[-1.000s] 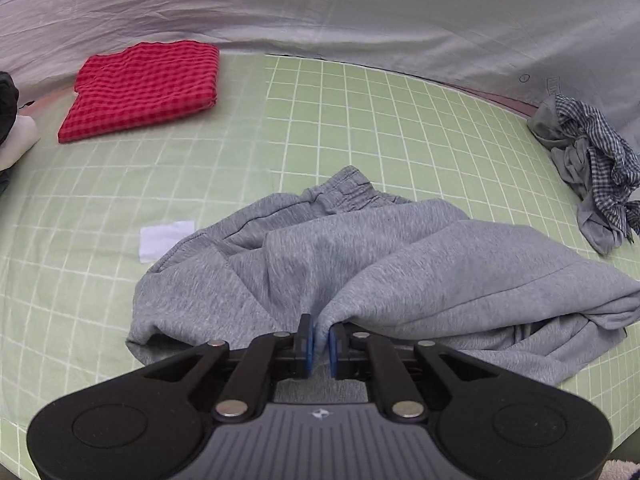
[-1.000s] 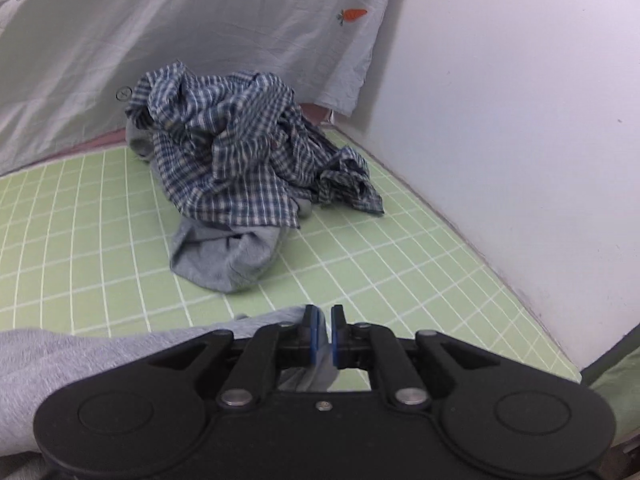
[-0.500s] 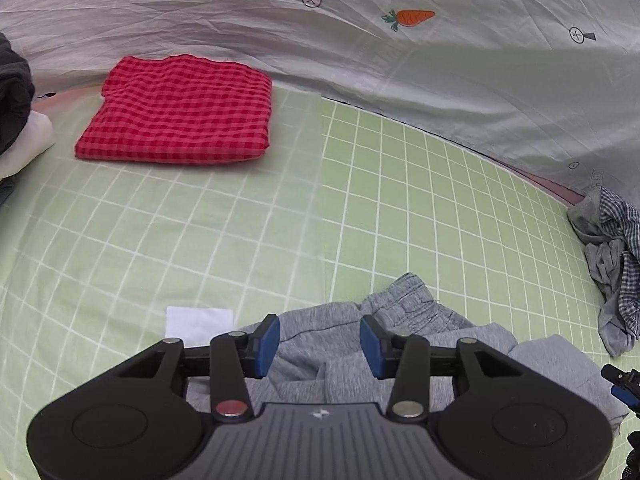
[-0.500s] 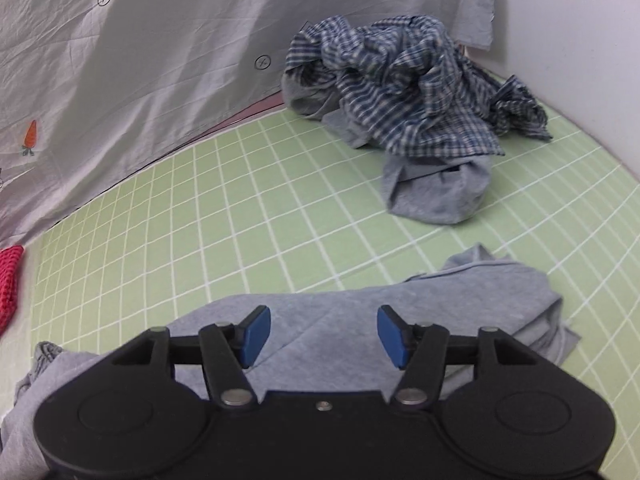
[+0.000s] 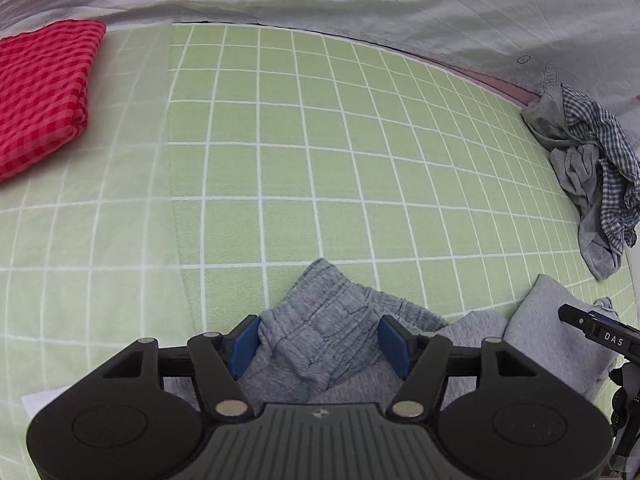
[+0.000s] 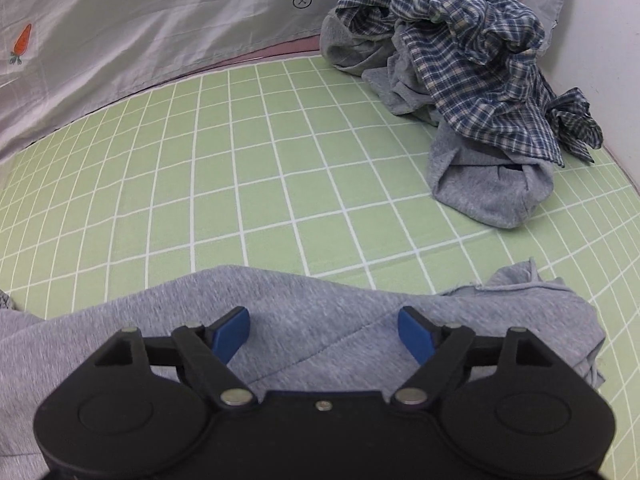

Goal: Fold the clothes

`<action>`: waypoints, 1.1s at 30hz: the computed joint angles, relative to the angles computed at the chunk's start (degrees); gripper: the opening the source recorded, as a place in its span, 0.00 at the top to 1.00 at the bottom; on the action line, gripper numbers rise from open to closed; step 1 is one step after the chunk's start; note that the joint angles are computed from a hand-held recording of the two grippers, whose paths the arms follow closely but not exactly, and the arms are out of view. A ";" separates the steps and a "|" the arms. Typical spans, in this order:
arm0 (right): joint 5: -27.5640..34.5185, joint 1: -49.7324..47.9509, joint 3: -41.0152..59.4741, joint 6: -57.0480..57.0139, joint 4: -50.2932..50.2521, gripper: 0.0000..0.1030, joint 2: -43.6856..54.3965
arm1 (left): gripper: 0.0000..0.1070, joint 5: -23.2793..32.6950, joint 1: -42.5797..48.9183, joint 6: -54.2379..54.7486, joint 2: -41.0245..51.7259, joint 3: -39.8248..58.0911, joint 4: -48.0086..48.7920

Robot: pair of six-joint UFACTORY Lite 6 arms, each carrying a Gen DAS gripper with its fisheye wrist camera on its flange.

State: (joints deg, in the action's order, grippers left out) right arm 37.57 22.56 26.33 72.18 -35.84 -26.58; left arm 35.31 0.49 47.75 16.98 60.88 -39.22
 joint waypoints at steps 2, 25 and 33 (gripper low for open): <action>-1.42 -1.29 -0.36 -2.20 1.83 0.35 -0.43 | 0.54 0.78 1.02 0.37 0.10 0.30 -1.00; 18.32 -1.63 3.15 -0.04 -15.77 1.00 -14.58 | 0.80 -5.85 54.35 -7.74 -11.96 0.65 4.35; 15.81 13.70 4.68 12.51 -9.02 0.97 -5.55 | 0.80 -10.49 65.91 -7.64 -8.69 0.65 8.01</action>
State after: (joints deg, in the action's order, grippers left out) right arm 53.38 36.27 31.01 84.68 -44.86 -32.13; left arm 24.82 66.40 40.11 8.29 61.53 -31.21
